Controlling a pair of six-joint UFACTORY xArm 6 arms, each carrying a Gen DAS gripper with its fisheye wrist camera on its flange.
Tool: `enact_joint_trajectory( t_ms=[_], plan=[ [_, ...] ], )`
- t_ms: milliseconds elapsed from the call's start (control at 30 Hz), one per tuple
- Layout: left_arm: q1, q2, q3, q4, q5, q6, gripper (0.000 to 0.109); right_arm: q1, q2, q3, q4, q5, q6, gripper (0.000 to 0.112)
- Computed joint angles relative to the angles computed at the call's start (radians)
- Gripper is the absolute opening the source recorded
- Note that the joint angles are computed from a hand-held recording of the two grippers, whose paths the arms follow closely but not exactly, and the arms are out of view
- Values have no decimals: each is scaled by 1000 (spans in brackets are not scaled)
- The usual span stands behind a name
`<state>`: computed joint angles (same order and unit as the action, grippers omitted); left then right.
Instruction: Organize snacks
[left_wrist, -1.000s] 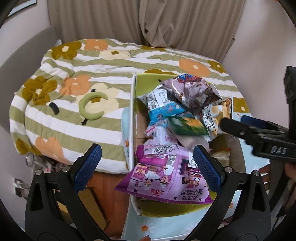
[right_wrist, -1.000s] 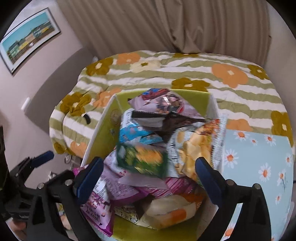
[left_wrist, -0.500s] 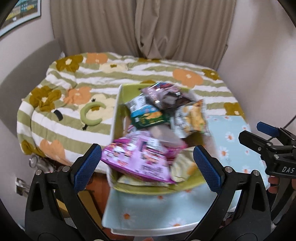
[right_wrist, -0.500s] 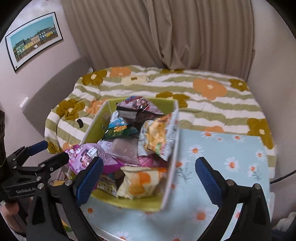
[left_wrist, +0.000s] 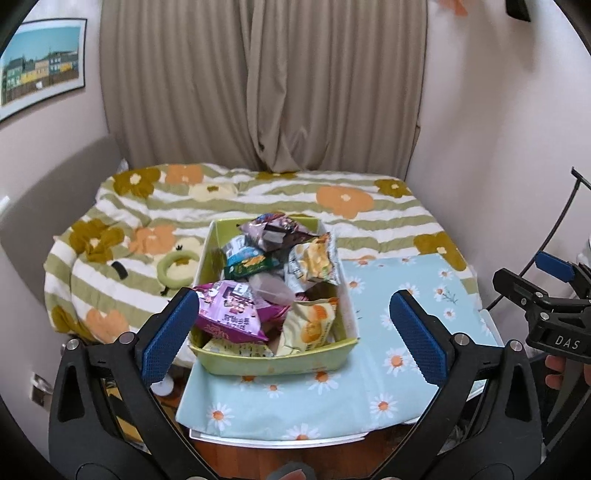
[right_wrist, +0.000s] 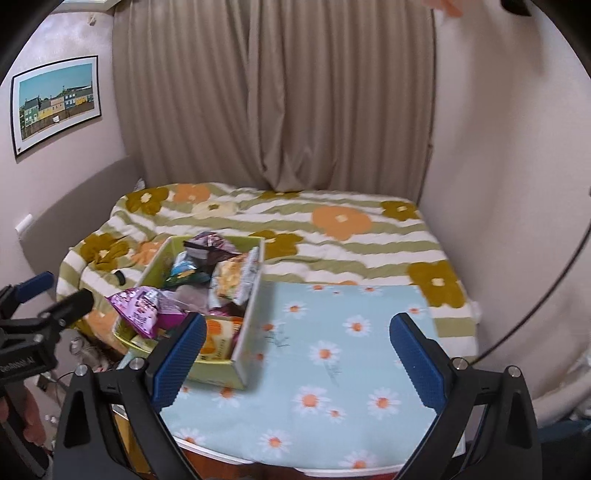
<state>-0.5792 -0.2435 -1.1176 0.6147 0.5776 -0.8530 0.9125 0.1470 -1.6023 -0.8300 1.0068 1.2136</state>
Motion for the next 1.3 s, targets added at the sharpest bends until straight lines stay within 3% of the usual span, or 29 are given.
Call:
enact_joint_trajectory(
  t_ms=[300, 1300],
  plan=[
    [-48, -22, 5, 78, 27, -79, 102, 20, -65, 72, -55, 22, 72, 99],
    [-48, -12, 0, 75, 18, -79, 102, 14, -72, 86, -64, 8, 81, 99]
  ],
)
